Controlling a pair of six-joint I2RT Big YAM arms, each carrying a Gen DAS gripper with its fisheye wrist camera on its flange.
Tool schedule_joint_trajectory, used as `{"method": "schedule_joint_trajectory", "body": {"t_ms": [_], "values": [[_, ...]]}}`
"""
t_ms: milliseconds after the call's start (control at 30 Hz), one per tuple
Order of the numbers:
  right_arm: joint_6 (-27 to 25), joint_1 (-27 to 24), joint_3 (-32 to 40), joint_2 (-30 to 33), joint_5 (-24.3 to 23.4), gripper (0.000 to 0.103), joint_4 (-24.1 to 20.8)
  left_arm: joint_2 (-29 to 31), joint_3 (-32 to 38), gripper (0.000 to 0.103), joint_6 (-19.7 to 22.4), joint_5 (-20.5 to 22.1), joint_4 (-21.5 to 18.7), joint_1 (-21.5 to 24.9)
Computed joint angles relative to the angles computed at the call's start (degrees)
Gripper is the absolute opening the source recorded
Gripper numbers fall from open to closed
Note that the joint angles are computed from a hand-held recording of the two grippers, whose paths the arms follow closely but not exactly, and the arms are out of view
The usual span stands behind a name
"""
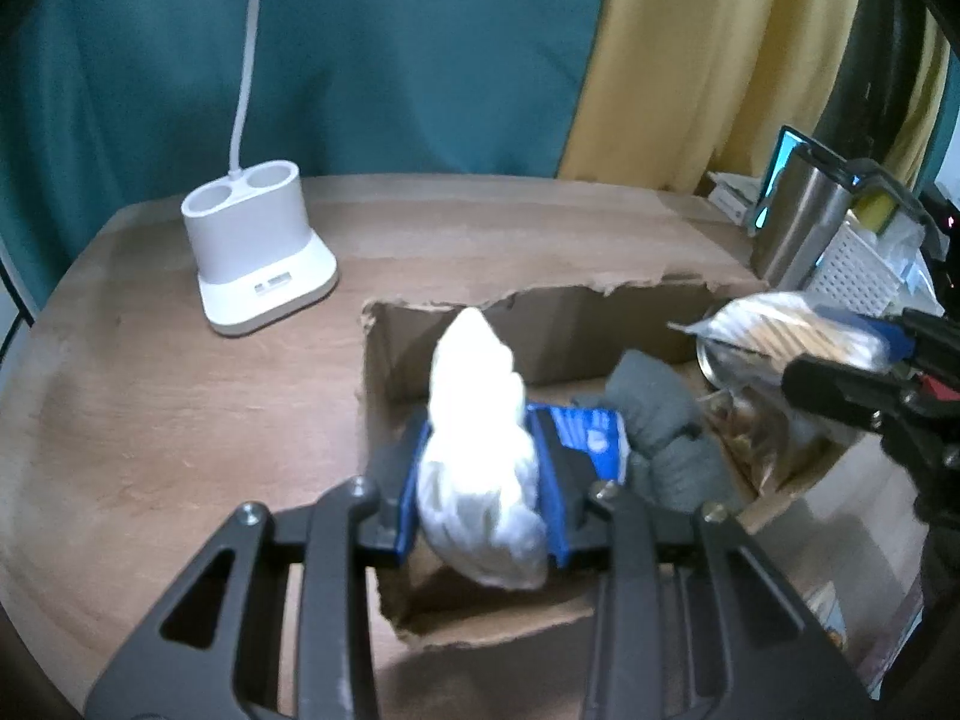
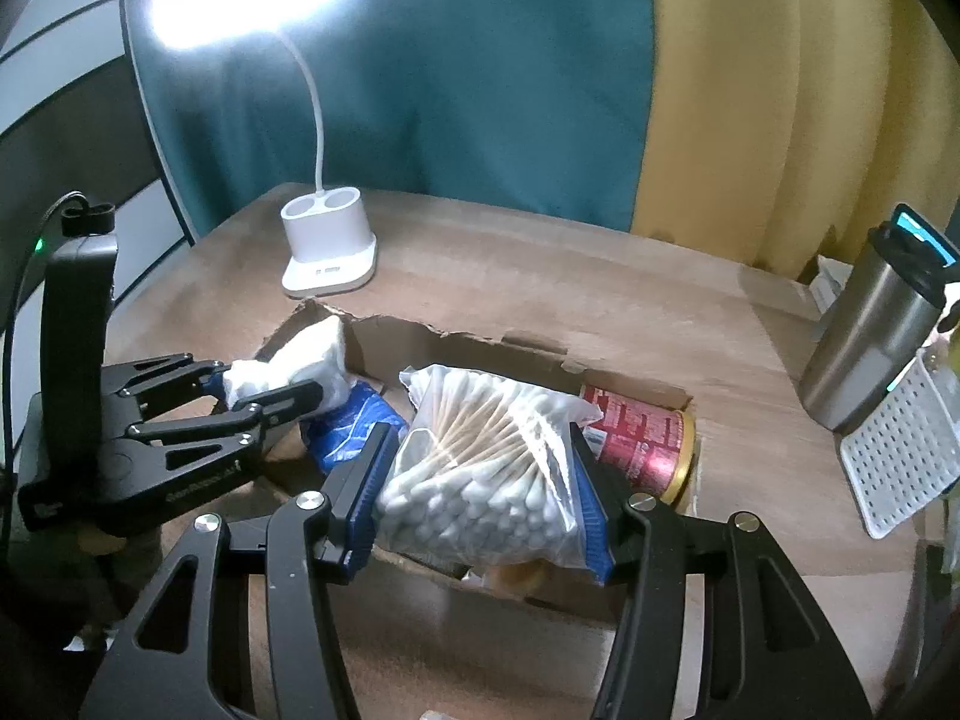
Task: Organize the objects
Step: 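Carry the white cloth and cotton swab bag over the box with both tools, then open both tools to release the white cloth and swab bag into the box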
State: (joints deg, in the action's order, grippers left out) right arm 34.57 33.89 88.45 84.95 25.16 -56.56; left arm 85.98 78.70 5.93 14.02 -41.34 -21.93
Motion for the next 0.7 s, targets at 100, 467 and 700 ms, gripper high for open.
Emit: {"method": "schedule_joint_trajectory", "body": {"t_ms": [100,467,700], "values": [[-0.3,-0.2,0.4,0.6,-0.6,0.057,0.2,0.2,0.8,0.037,-0.6,1.0,-1.3,0.4],[-2.1,-0.9,4.3,5.2,-3.2,0.057,1.3,-2.6,-1.3,0.04,-0.7,4.7,0.8,3.2],[-3.2,-1.1,8.3,9.1,-5.1,0.057,0.5,-2.7,-0.9,0.044,-1.6,5.8,0.8,4.5]]}}
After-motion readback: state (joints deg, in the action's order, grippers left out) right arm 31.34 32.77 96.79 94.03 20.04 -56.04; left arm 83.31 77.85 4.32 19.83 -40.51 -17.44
